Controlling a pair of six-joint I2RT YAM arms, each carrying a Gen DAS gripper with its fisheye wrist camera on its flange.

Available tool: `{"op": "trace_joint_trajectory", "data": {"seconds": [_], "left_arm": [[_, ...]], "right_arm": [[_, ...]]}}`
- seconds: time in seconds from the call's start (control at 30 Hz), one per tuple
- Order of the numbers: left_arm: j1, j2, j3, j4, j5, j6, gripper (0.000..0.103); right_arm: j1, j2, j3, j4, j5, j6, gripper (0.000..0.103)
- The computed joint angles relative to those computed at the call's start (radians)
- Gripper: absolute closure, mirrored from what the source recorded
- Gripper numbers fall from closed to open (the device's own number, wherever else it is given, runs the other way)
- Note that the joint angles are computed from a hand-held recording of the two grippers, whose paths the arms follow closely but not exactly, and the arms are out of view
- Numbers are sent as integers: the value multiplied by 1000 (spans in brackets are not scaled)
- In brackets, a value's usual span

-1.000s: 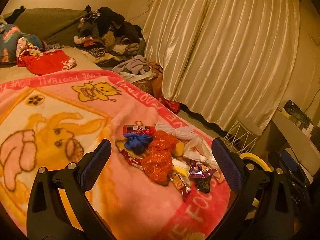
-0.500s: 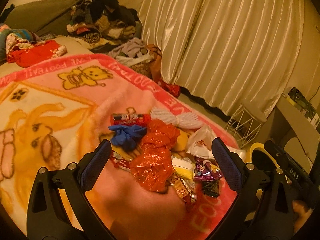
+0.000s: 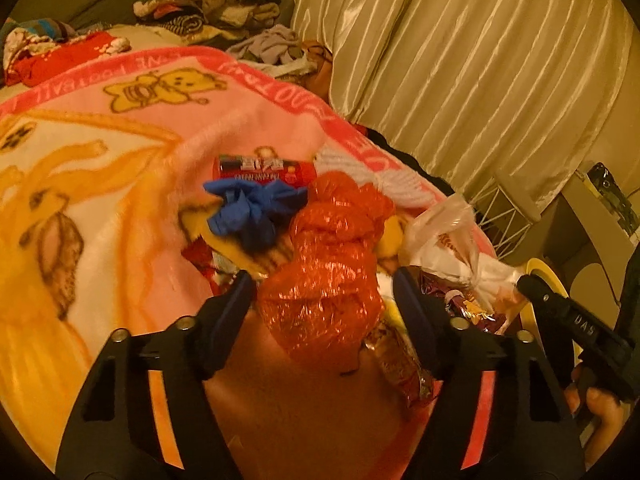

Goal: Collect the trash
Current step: 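Grasp the orange plastic bag with the left tool while the right tool grasps the white plastic bag, then carry both bags over the yellow bin and open both tools to drop them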

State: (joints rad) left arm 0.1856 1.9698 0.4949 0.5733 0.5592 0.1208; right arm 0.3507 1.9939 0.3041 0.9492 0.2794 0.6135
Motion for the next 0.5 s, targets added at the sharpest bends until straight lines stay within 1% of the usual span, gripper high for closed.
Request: {"op": "trace_joint_trajectory", "data": {"seconds": [0.03,0.07,0.13,0.17,0.2,0.33,0.4,0.5], "left_arm": [[1,4,0,-3,3,2,54],[1,7,0,-6,8,3,58],[-2,9,-4,-4,15,7,76],[-2,7,-11,5,20,14,81],[-4,7,-16,17,21,15,91],[12,-35,-71,91,69,17,99],[25,-77,-103,119,99,15,100],[36,-139,-132,124,136,14,100]], "right_arm": [[4,-1,-4,4,8,1,89],[8,-3,-8,10,13,1,90],[15,-10,-31,45,31,3,90],[20,-10,-40,62,43,6,91],[22,-15,-54,85,54,8,91],[29,-17,-105,171,76,20,91],[41,-32,-127,200,96,30,93],[59,-51,-165,260,137,28,93]]}}
